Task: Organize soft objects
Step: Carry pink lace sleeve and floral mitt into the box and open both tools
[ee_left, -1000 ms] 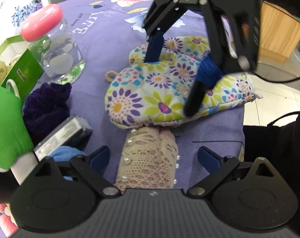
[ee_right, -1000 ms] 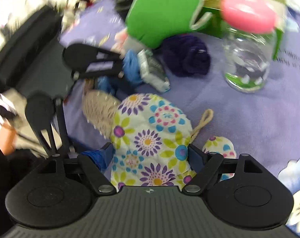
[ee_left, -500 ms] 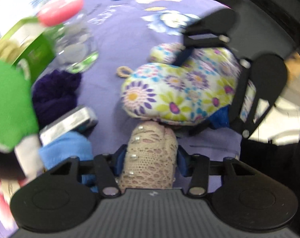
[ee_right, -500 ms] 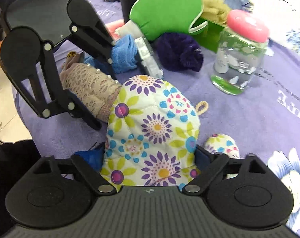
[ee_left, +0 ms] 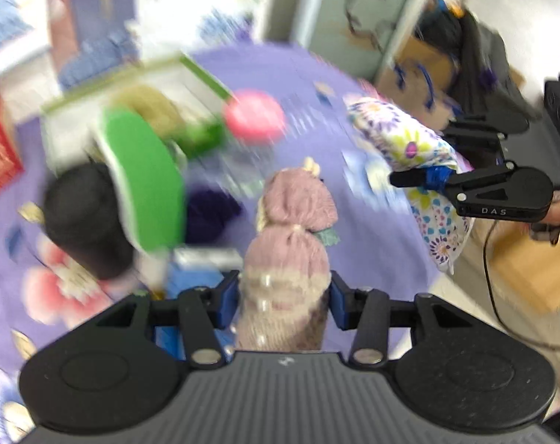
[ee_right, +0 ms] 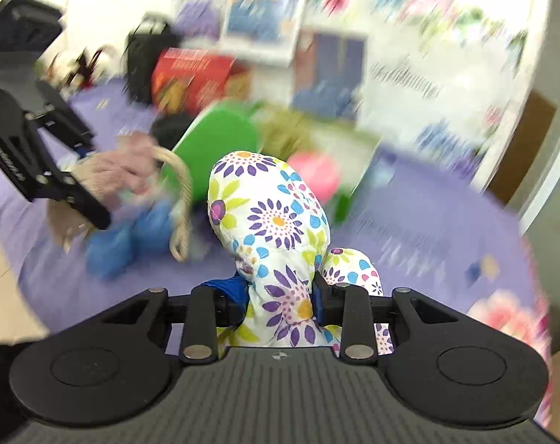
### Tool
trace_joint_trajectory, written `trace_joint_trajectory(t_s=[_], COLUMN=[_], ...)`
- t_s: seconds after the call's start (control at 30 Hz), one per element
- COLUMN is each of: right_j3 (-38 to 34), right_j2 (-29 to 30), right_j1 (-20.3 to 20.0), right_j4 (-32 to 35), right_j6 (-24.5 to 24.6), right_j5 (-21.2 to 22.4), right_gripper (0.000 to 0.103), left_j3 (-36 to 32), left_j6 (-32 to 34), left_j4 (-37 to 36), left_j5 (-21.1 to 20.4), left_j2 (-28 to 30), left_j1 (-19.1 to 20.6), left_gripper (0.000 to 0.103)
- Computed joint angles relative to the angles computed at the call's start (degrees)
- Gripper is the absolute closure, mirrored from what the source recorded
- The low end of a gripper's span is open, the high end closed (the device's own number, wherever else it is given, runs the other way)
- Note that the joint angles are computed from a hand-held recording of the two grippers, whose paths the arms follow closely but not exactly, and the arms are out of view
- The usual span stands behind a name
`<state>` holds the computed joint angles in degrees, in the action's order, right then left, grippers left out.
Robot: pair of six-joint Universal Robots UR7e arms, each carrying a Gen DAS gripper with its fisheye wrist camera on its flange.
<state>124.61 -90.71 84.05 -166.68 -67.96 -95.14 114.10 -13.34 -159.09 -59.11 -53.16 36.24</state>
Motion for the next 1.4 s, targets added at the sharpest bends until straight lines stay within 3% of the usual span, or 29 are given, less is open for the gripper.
trace_joint_trajectory(t_s=[0.1, 0.2, 0.47, 0.53, 0.6, 0.63, 0.7, 0.8, 0.9, 0.97, 1.03, 1.13, 1.2, 1.27, 1.33, 1.4], right_j3=[-7.53, -16.41, -39.05, -43.19, -47.06, -49.26, -51.60, -49.24, -49.43, -52.25, -53.29, -49.63, -49.14, -51.15, -54.67, -55.78], right_j2=[6.76, 14.49, 34.58, 38.27, 41.18, 42.53, 43.85, 43.73, 44.10, 43.98, 44.52, 44.06, 44.02, 43.82, 44.87, 45.41], right_j1=[2.60, 5.08, 9.72, 9.94, 10.28, 10.68, 10.66, 10.15, 10.24, 10.75, 11.53, 12.09, 12.48, 12.58, 12.82, 13.05], right_j4=[-1.97, -1.41, 2.02, 4.35, 8.35, 11.32, 15.63, 9.89, 6.70, 14.94, 18.91, 8.11, 4.46, 9.57, 20.13, 22.05], right_j6=[1.82, 3.90, 3.80, 3.98, 5.68, 7.97, 11.95, 10.77, 11.65, 13.42, 13.34, 10.15, 10.48, 13.18, 15.29, 17.02], right_j5=[0.84, 0.59, -5.43, -6.54, -8.75, -11.20, -12.52, -9.74, -7.88, -8.49, -12.07, -12.47, -12.17, -11.54, -14.92, -17.01], right_gripper=[0.088, 0.088, 0.086, 0.081, 0.078, 0.078, 0.074, 0.067, 0.058, 0.055, 0.051, 0.047, 0.044, 0.043, 0.042, 0.040], left_j3=[-4.51, -11.57, -35.56, -39.47, -42.18, -42.87, -42.80, -42.28, -41.21, -40.04, -38.79, -36.92, -35.91, -35.08, -34.10, -33.25], left_j6=[-0.31, 1.65, 1.31, 0.78, 1.47, 2.80, 4.61, 5.88, 7.55, 8.63, 10.57, 11.93, 11.82, 11.81, 12.72, 13.18], left_j4=[1.88, 2.18, 10.56, 12.43, 13.67, 12.14, 9.46, 7.21, 5.49, 4.30, 2.17, -0.65, -1.05, -1.17, -2.17, -3.18], left_j5=[5.40, 8.26, 5.46, 8.47, 11.95, 13.96, 15.04, 14.77, 17.48, 19.14, 20.02, 20.19, 19.91, 20.57, 21.51, 21.69], left_j2=[-0.52, 1.33, 11.60, 14.10, 16.20, 17.23, 17.70, 17.55, 17.37, 16.99, 16.63, 15.72, 15.00, 14.46, 13.99, 13.49], left_j1=[0.61, 3.17, 12.80, 14.06, 14.79, 15.17, 15.73, 16.44, 15.86, 15.09, 14.34, 13.37, 12.91, 12.46, 12.04, 11.92], left_gripper=[0.057, 0.059, 0.059, 0.052, 0.005, 0.000, 0.001, 0.001, 0.001, 0.001, 0.001, 0.001, 0.001, 0.001, 0.001, 0.001])
